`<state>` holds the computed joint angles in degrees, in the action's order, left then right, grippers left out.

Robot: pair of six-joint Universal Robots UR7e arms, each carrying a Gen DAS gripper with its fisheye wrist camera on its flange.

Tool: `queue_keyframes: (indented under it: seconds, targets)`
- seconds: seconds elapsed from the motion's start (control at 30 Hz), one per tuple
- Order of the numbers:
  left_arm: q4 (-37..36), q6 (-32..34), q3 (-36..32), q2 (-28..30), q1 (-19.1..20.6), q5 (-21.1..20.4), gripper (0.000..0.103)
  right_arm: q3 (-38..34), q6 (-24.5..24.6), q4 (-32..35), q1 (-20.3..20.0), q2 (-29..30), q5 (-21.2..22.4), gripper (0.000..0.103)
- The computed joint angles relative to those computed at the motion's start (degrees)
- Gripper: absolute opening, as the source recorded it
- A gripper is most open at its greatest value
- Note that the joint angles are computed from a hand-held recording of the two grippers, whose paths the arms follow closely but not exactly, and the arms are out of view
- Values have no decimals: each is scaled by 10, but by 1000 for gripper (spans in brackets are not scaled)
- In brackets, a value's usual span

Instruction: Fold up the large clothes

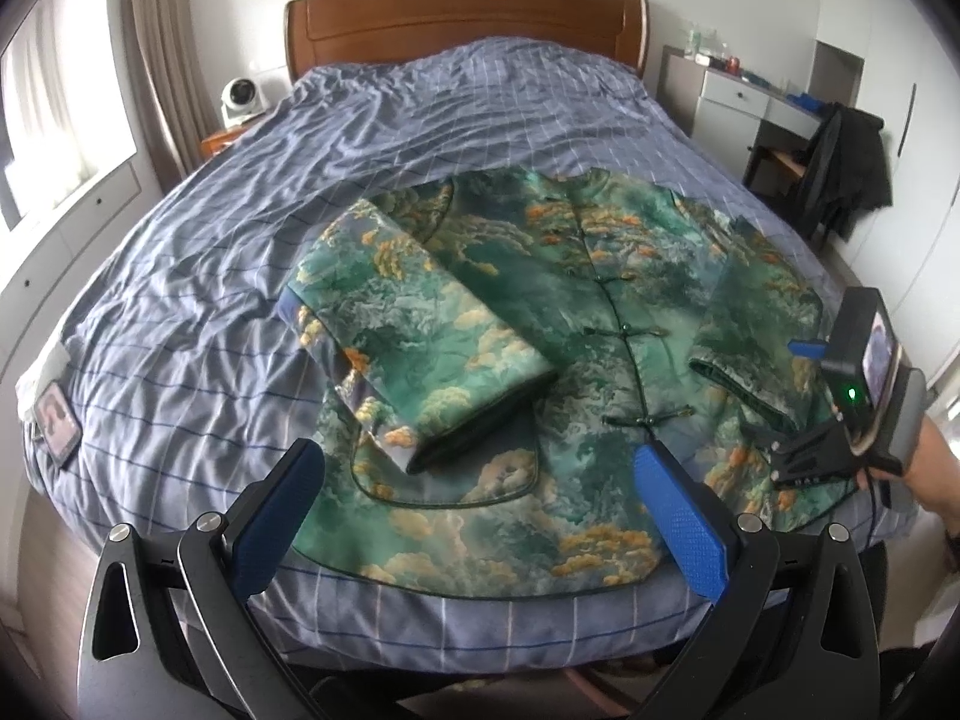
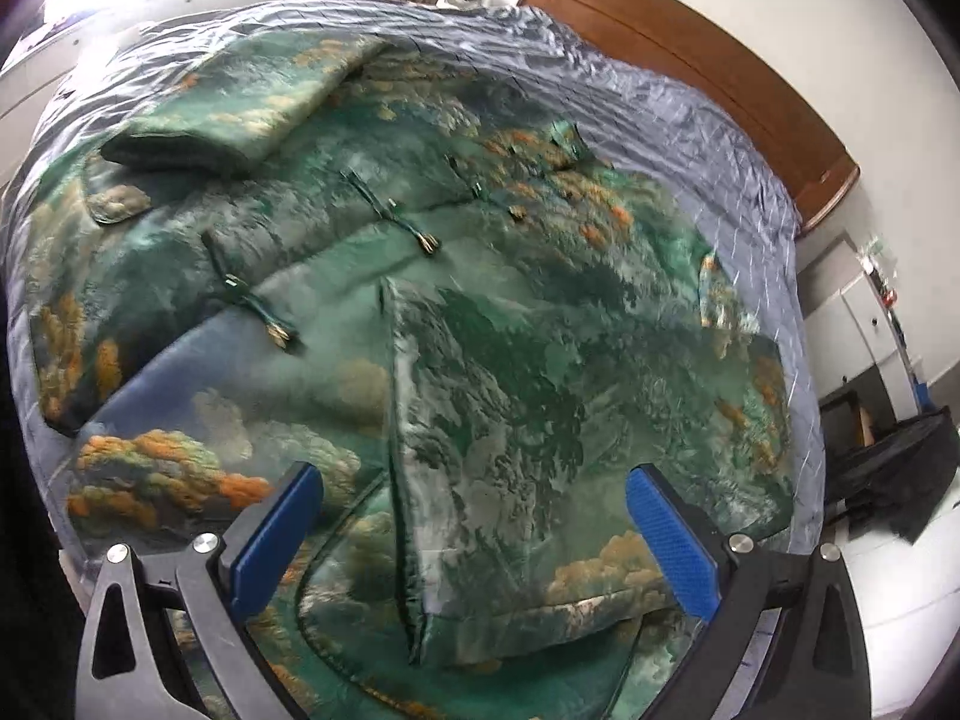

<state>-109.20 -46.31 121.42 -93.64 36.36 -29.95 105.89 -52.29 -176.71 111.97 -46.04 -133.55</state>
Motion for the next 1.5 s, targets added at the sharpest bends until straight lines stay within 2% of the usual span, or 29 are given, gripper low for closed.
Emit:
queue_keyframes:
  seconds: [0.07, 0.1, 0.13, 0.17, 0.23, 0.27, 0.3, 0.37, 0.5, 0.63, 0.7, 0.77, 0.83, 0.97, 1.0, 1.03, 1.1, 1.17, 1.27, 1.33, 1.4, 1.5]
  targets:
    - [-1, 2, 0, 1, 1, 1, 103, -2, 19, 6, -7, -2, 1, 102]
    - [-3, 5, 0, 2, 2, 2, 103, -2, 43, 19, -12, -8, 10, 99]
    - [-4, 6, 1, 2, 3, 3, 103, -2, 62, 30, -16, -14, 17, 86]
    - [-7, 9, 1, 2, 4, 2, 103, -4, 95, 54, -21, -23, 27, 77]
    - [-10, 11, 2, 2, 5, 1, 103, -5, 138, 95, -28, -38, 48, 43]
    - [-9, 12, 1, 4, 6, 1, 103, -2, 151, 101, -29, -47, 58, 32]
    - [-8, 13, 0, 6, 7, 0, 103, 2, 156, 95, -29, -52, 62, 14]
    - [-7, 15, 0, 6, 6, 3, 103, 9, 177, 71, -23, -68, 63, 11]
    - [-13, 29, 1, 7, 6, 7, 103, 27, 239, 23, -14, -142, 90, 11]
    - [-68, 88, 6, 11, 13, 1, 103, 22, 235, -36, -10, -192, 60, 11]
    - [-135, 160, 16, 18, 19, 2, 103, 10, 210, -69, -14, -208, 27, 11]
    - [-200, 235, 22, 28, 27, 1, 103, 1, 206, -82, -24, -218, 5, 11]
    - [-260, 322, 20, 39, 45, -25, 103, -5, 204, -102, -44, -224, -22, 11]
    - [-293, 419, -3, 47, 81, -79, 103, 4, 212, -147, -90, -228, -71, 12]
    - [-294, 443, -9, 50, 90, -75, 103, 10, 210, -170, -102, -225, -91, 21]
    - [-289, 458, -16, 51, 97, -70, 103, 14, 204, -188, -109, -224, -108, 37]
    - [-263, 479, -29, 50, 116, -69, 103, 31, 168, -259, -115, -219, -135, 60]
    - [-235, 497, -40, 53, 132, -65, 103, 52, 157, -298, -106, -220, -138, 61]
    - [-217, 543, -48, 70, 151, -67, 103, 98, 182, -295, -83, -237, -128, 63]
    - [-220, 578, -52, 90, 164, -98, 103, 121, 204, -283, -66, -240, -124, 65]
    - [-236, 631, -52, 116, 175, -115, 103, 137, 240, -260, -51, -236, -117, 65]
    - [-248, 668, -65, 157, 195, -93, 102, 155, 317, -213, -30, -228, -88, 65]
